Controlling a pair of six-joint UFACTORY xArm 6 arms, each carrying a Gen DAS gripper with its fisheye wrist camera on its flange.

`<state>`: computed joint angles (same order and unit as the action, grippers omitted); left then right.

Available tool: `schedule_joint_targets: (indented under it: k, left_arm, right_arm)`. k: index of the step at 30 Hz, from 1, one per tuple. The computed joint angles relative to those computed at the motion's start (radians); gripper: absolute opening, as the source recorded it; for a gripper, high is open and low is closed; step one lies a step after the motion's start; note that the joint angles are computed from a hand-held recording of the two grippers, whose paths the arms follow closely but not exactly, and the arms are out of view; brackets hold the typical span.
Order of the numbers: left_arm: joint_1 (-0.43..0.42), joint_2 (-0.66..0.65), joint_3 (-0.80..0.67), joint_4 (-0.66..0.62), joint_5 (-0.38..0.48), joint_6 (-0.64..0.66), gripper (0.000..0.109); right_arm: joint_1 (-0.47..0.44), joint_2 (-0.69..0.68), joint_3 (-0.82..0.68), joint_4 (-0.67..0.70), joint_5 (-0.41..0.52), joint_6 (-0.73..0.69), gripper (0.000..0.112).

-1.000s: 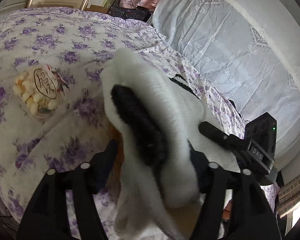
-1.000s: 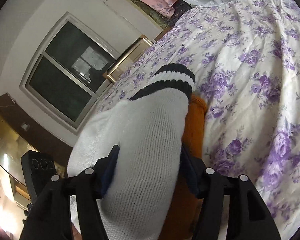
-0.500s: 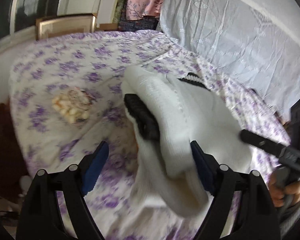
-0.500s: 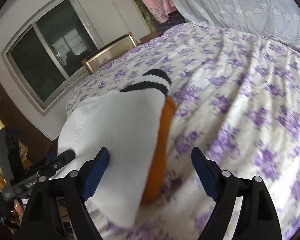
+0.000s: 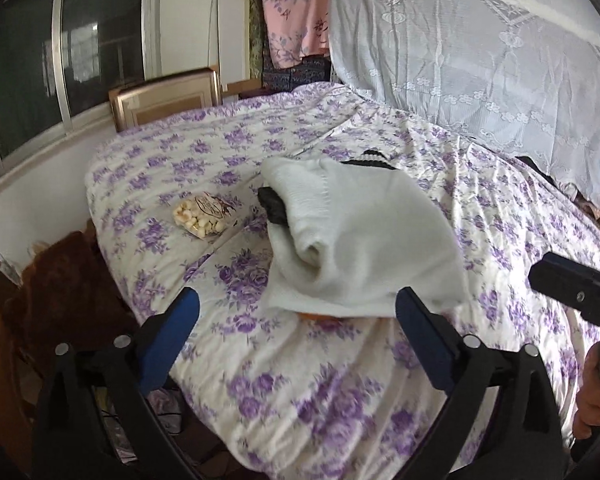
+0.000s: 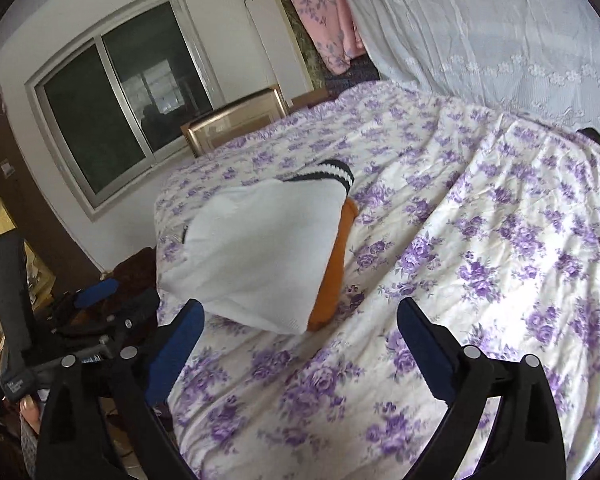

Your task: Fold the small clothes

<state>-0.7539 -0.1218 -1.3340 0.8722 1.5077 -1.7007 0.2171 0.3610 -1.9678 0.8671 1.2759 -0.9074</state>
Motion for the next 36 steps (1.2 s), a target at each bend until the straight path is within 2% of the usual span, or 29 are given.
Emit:
schedule_joint_targets:
  k: [6, 15, 20, 27, 30, 36]
  left_arm:
    - [-0.072, 0.098, -0.149, 0.013, 0.126, 0.02, 0.098]
    - [-0.113, 0.219, -0.335, 0.009, 0.238, 0.074, 0.098]
    - [-0.116, 0.234, -0.365, -0.006, 0.235, 0.066, 0.098]
    - [-0.109, 0.207, -0.326, -0.025, 0.197, 0.034, 0.098]
    - [-0.112, 0.236, -0.357, -0.013, 0.256, 0.051, 0.098]
    - [-0.105, 0.24, -0.36, -0.027, 0.254, 0.055, 0.098]
  right_arm:
    - [-0.04, -0.083, 0.091, 0.044, -0.001, -0.07, 0.099]
    - [-0.074, -0.118, 0.117, 0.083, 0.007, -0.128, 0.099]
    - [-0.079, -0.125, 0.124, 0.086, 0.003, -0.138, 0.099]
    - [-0.072, -0.136, 0.143, 0.069, -0.02, -0.14, 0.099]
    - [-0.068, -0.134, 0.143, 0.058, -0.02, -0.138, 0.099]
    - [-0.064, -0.134, 0.145, 0.051, -0.022, -0.135, 0.1]
